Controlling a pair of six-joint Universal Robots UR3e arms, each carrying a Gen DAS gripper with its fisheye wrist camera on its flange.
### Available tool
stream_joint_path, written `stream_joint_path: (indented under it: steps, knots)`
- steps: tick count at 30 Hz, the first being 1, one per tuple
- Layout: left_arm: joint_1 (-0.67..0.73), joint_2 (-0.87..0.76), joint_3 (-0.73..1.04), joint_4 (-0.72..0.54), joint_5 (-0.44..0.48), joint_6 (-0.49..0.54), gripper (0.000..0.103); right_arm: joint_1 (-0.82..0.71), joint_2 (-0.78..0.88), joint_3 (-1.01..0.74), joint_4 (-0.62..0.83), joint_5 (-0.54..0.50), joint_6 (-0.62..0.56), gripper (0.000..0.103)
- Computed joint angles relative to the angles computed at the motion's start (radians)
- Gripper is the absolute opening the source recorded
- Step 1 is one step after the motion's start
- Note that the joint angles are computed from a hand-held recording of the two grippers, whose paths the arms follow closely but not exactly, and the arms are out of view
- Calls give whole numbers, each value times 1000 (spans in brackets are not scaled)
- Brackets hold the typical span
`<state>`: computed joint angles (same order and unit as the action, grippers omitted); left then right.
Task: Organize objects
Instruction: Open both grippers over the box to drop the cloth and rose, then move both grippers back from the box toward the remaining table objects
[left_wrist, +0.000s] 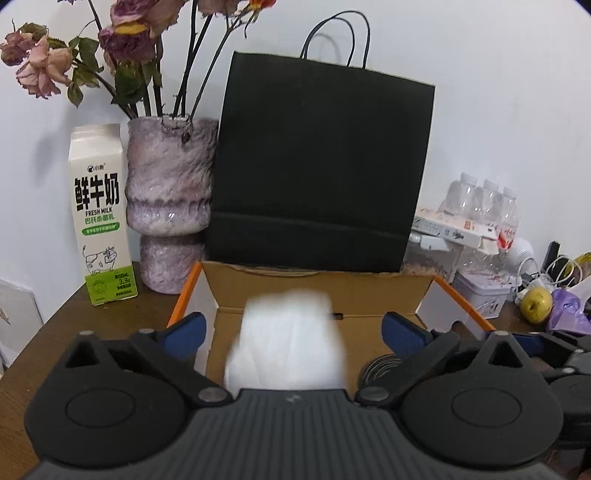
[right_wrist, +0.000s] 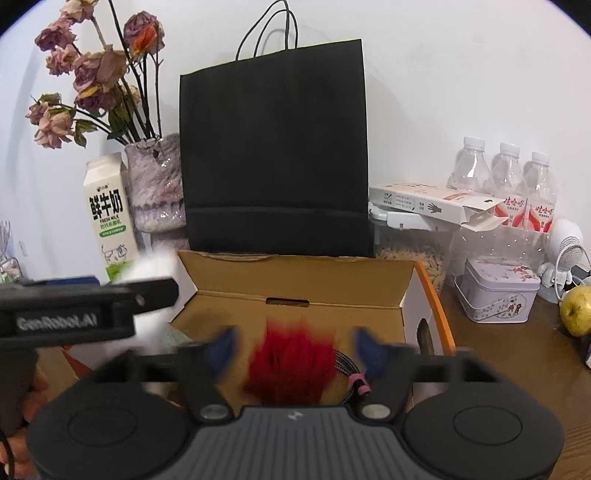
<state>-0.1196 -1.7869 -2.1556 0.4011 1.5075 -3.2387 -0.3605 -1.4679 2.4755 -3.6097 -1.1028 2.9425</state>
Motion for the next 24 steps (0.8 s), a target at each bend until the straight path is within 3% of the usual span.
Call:
stream_joint_path:
  steps: [15, 24]
  knots:
    - [3, 48, -26, 5, -12, -21, 103, 0, -45, 17, -1, -19, -2, 103]
    - [23, 147, -97, 13, -44, -44, 103, -54, -189, 81, 61, 57, -18, 103]
